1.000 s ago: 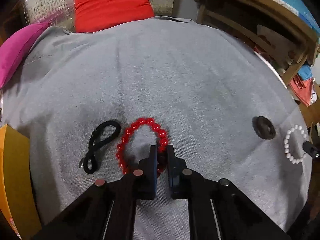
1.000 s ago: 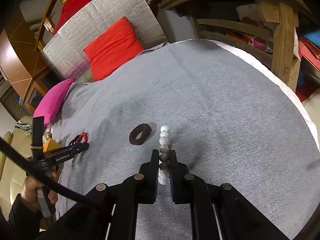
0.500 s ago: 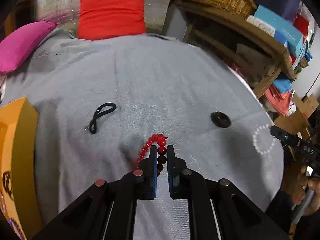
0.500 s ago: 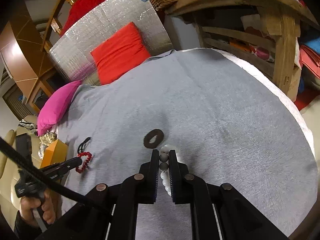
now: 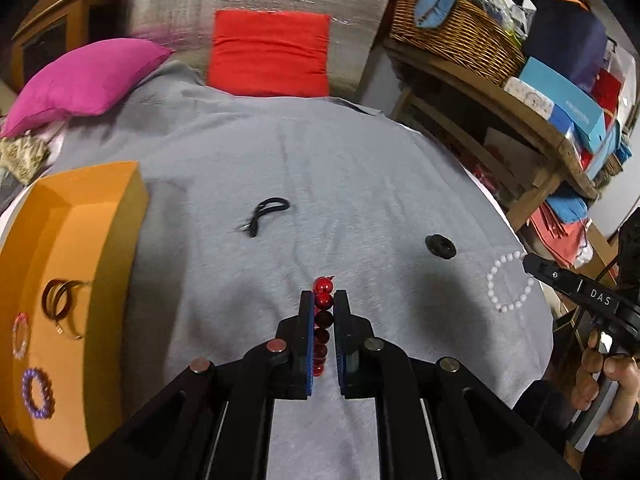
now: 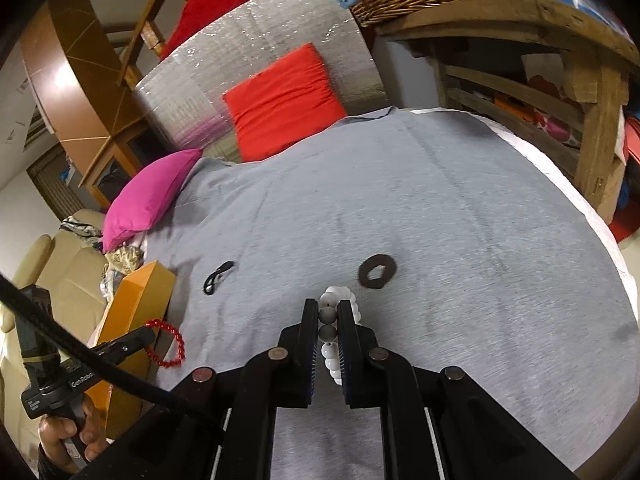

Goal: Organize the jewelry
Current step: 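Carry the white bracelet in the right gripper while the left carries the red bracelet to the box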

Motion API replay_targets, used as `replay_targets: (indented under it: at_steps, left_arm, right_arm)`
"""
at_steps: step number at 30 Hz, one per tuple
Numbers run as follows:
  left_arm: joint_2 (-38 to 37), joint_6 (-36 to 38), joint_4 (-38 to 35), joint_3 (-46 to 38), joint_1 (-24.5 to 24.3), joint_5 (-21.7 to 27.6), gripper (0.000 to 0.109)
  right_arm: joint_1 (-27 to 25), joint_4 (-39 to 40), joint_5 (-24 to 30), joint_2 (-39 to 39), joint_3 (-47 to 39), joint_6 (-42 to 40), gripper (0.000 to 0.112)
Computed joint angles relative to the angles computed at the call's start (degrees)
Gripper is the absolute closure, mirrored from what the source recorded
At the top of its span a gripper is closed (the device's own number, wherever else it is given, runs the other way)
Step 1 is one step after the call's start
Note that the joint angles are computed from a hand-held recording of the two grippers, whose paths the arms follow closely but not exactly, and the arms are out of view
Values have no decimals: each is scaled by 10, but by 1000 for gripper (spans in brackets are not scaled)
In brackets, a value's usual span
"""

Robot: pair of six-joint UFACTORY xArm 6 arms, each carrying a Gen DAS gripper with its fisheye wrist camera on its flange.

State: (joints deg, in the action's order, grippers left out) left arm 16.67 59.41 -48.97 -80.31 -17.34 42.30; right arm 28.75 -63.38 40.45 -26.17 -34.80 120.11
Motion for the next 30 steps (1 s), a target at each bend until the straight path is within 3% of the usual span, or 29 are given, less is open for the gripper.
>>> replay_targets:
  at_steps: [30]
  left_arm:
    - [-36, -29, -16, 27, 76, -46, 99]
  right_arm:
    - [29, 13, -48, 178, -177, -85, 103]
